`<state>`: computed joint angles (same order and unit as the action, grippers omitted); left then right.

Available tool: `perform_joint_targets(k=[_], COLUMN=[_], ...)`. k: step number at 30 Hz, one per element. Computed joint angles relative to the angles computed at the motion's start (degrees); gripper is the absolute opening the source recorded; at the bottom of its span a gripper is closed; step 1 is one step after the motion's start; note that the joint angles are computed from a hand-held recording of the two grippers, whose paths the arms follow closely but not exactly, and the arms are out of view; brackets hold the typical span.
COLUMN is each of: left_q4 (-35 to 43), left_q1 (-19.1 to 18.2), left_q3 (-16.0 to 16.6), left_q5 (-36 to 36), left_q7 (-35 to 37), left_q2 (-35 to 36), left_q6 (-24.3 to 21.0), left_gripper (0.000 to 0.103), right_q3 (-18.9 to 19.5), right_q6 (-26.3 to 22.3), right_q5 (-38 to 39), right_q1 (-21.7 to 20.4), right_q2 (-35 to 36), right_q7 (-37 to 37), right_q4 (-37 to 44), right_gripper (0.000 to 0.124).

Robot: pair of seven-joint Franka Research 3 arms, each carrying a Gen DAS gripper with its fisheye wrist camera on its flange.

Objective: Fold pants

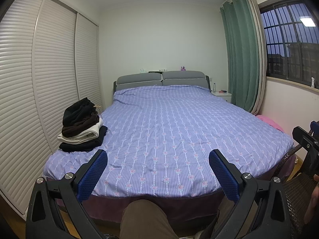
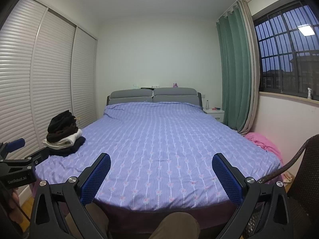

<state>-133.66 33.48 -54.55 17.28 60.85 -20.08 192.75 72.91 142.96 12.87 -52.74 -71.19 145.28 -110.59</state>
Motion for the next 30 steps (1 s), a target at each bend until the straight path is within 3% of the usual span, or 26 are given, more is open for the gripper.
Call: perform_joint_targets(k=[20,30], left_q4=[0.0,-0.3], left_q1=[-1.1,2.2], left_q3=[1.0,-2.0], left_q5=[0.3,0.9], left_q7=[0.6,-0.6], left_q2=[0.3,-2.1], left_q6=[-0.5,-0.6], left_gripper=[0.103,0.103], right_q3=[-0.5,-0.6], right_q6=[-0.1,0.1], right_q5=[-0.1,-0.6], right_q1=[0.4,0.9], right_q2=[0.1,0.4], right_q7=[-0.3,-0.3], right_q4=[-0.3,-0.9], right_gripper=[0.103,0.103])
